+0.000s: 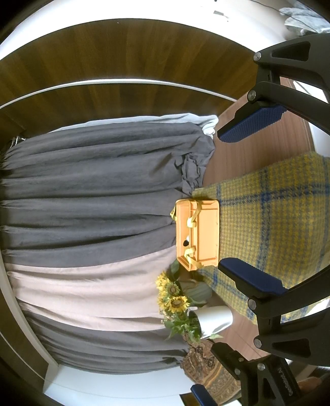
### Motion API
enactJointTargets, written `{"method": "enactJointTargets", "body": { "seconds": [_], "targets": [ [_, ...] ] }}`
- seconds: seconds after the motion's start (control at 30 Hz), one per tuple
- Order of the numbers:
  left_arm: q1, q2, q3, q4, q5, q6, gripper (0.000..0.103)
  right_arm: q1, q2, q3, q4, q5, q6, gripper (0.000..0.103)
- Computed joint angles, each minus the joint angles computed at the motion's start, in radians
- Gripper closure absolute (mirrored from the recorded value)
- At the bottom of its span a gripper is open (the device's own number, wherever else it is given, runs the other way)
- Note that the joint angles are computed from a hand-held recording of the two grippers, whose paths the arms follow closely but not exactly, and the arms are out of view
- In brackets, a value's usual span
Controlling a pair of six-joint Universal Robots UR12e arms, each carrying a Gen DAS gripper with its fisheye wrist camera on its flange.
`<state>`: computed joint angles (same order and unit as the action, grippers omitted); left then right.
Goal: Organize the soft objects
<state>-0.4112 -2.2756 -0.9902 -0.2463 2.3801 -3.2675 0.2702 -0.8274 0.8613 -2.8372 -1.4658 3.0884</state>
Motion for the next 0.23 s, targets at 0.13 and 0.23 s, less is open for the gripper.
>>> {"method": "enactJointTargets", "body": {
  "seconds": [0.13,0.23],
  "targets": [
    [0.002,0.003,-0.003,0.0,-0.007,-0.005,0.0,0.0,0.0,0.001,0.001,0.001,-0.001,0.01],
    [0.002,0.003,-0.002,-0.005,-0.007,-0.009,0.0,0.001,0.004,-0.005,0.004,0.0,-0.001,0.01]
  ]
}}
